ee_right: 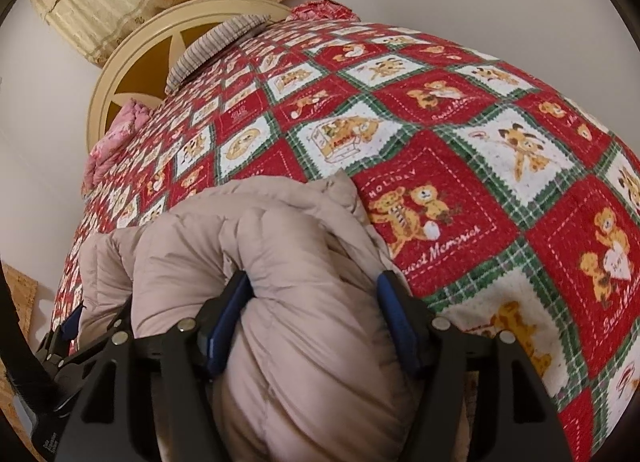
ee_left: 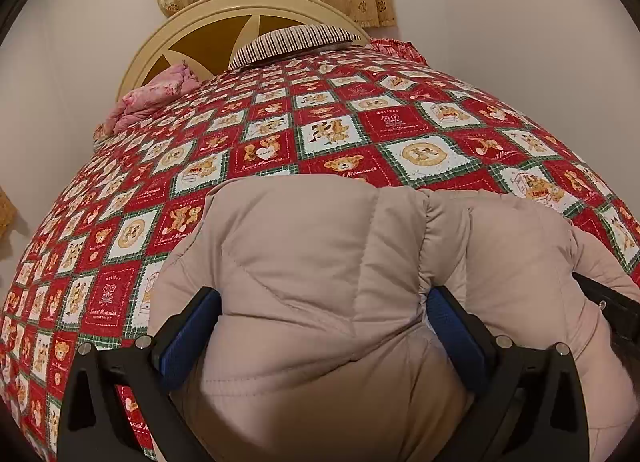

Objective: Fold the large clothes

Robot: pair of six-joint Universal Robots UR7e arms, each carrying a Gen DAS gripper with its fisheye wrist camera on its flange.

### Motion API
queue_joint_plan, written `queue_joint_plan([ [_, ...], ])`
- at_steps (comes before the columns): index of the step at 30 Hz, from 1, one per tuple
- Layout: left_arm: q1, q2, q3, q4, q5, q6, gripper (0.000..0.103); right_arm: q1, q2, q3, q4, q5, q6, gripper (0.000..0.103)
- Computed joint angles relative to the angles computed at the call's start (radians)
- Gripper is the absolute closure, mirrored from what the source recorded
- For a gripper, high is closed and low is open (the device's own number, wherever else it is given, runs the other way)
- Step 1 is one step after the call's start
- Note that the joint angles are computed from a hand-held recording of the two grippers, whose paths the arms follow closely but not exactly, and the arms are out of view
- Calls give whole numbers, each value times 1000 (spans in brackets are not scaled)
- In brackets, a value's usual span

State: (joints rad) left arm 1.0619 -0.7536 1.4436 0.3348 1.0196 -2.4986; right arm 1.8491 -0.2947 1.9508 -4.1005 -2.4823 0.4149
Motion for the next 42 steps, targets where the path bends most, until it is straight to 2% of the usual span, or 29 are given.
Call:
queue_joint_plan([
  [5,-4,3,3,-8,-5,0,1,-3,6,4,-33,13,-14,35],
  [8,-3,4,3,-7,-5,0,1,-9,-1,20,-50,46,-13,33],
  [10,-4,4,3,-7,-7,-1,1,-16,-24,47,-28,83,-15,33],
  [14,-3,4,2,-6,-5,-2,1,-9,-49,75,2,102,-20,31],
  [16,-5,4,5,-9,-7,-3,1,-11,-37,93,-84,144,-46,31],
  [19,-3,4,4,-8,-4,-1,1,-27,6,126,-284,245,-106,28],
  [23,-5,5,6,-12,-6,1,1,-18,13,122,-234,195,-103,25],
  [26,-4,6,4,-8,-3,-4,1,-69,1,152,-239,296,-76,24],
  [28,1,5,-4,8,12,-12,1,-62,3,139,-223,274,-101,24],
  [30,15,-1,-32,80,60,-39,1,-64,7,135,-228,276,-113,24],
  [34,94,-62,-111,308,271,-77,1,-86,-5,164,-240,331,-131,24],
  [37,172,-104,-155,414,374,-69,1,-113,-23,196,-241,390,-155,24],
  [39,222,-88,-212,497,405,-93,1,-125,-24,206,-254,423,-176,24],
  [42,300,-40,-297,622,512,-128,1,-147,-9,222,-309,501,-201,26],
])
